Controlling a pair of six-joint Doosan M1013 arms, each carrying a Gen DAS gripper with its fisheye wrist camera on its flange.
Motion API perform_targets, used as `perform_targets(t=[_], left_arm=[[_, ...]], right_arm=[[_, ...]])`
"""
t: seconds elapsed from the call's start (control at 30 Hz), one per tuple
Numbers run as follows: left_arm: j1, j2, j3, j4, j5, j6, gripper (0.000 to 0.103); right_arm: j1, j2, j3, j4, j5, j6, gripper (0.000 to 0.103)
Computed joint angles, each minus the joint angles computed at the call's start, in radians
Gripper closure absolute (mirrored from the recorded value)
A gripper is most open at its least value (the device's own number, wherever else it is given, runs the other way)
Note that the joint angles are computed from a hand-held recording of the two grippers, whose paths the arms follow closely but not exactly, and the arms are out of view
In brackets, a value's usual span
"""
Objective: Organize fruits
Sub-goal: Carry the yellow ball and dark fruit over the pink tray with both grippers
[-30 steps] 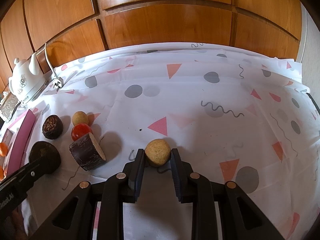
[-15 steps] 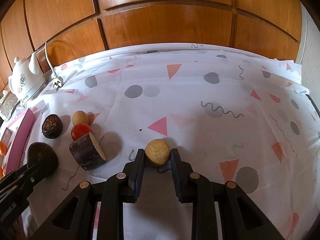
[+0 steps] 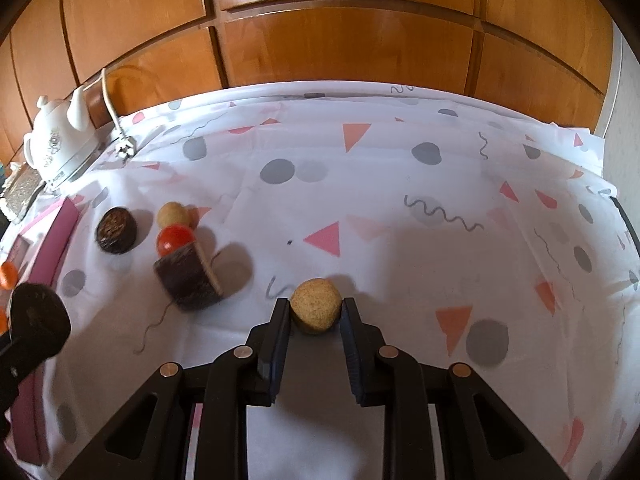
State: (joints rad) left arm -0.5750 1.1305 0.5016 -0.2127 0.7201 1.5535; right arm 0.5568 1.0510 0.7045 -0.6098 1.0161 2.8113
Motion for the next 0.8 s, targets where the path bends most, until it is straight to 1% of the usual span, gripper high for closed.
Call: perform_targets(t=[0.2, 0.33, 0.43, 0.53, 0.73, 0.8], left_arm=[[0.013, -0.052, 0.09, 0.019, -0.05, -0.033, 0.072], [0.024, -0.074, 0.129, 0.038, -0.075, -0.066, 0.072], [0.032, -0.085, 0.145, 0.052, -0.087, -0.089, 0.072], [0.043, -0.095, 0.162, 0.061, -0.098, -0.118, 0.072], [0.069, -0.114, 0.197, 0.083, -0.116, -0.187, 0.072], [0.08, -0.12, 0.209, 0.088, -0.121, -0.202, 0.072]], right_arm=[[0.019, -0.046, 0.073, -0.016, -0.085, 0.046, 0.078], [0.03, -0.052, 0.068, -0.019, -0.132, 0.029, 0.078], [0.036, -0.045, 0.043, -0.001, -0.174, -0.002, 0.078], [0.041, -0.027, -0.003, 0.046, -0.208, -0.081, 0.078], [0.056, 0.033, -0.131, 0.158, -0.213, -0.269, 0.078], [0.059, 0.047, -0.158, 0.2, -0.219, -0.314, 0.078]])
